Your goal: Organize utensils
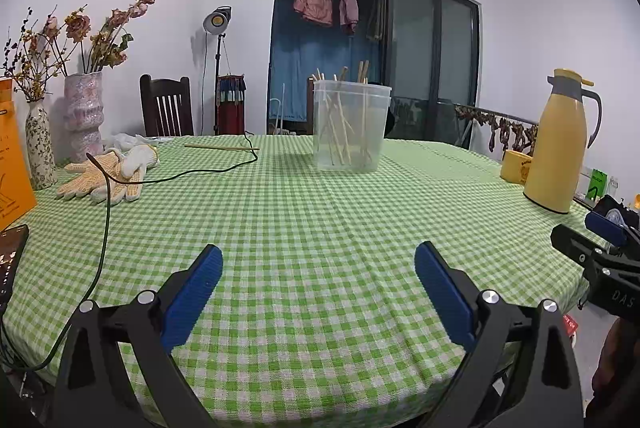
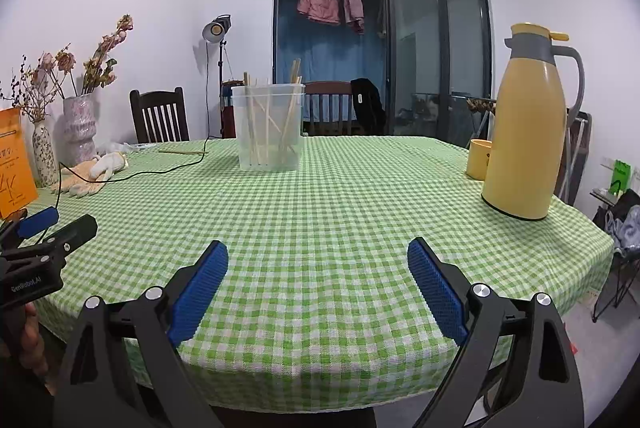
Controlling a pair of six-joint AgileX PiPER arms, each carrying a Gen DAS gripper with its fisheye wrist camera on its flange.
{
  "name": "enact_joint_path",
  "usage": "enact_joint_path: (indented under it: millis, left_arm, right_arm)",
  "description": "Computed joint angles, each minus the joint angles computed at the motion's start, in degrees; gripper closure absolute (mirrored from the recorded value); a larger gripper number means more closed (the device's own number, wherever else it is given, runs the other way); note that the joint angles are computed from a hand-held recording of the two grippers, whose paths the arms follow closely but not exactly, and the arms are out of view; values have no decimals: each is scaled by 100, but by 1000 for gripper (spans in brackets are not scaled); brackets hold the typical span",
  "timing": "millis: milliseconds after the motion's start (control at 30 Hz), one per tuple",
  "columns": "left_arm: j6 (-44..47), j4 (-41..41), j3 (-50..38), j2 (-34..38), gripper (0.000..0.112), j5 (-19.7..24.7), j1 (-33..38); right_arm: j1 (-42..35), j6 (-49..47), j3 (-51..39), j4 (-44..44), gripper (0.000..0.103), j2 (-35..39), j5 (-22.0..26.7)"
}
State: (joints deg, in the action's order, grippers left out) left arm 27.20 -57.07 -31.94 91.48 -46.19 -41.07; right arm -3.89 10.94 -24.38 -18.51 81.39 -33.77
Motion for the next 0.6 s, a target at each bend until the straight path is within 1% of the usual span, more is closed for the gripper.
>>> enact_joint_path:
  millis: [33,333,600]
  left_arm:
    - [-6,-14,4,6,19,-25,-8]
    - [70,-148,4,-29,19,-174,-60]
    - [164,-180,-15,-6,19,-200,-110]
  right_arm:
    - [9,-10,-15,-22,16,-3,38]
    - [100,-263,99,168,16,-72,-136]
    - [133,-241,60,218,16,-52,-87]
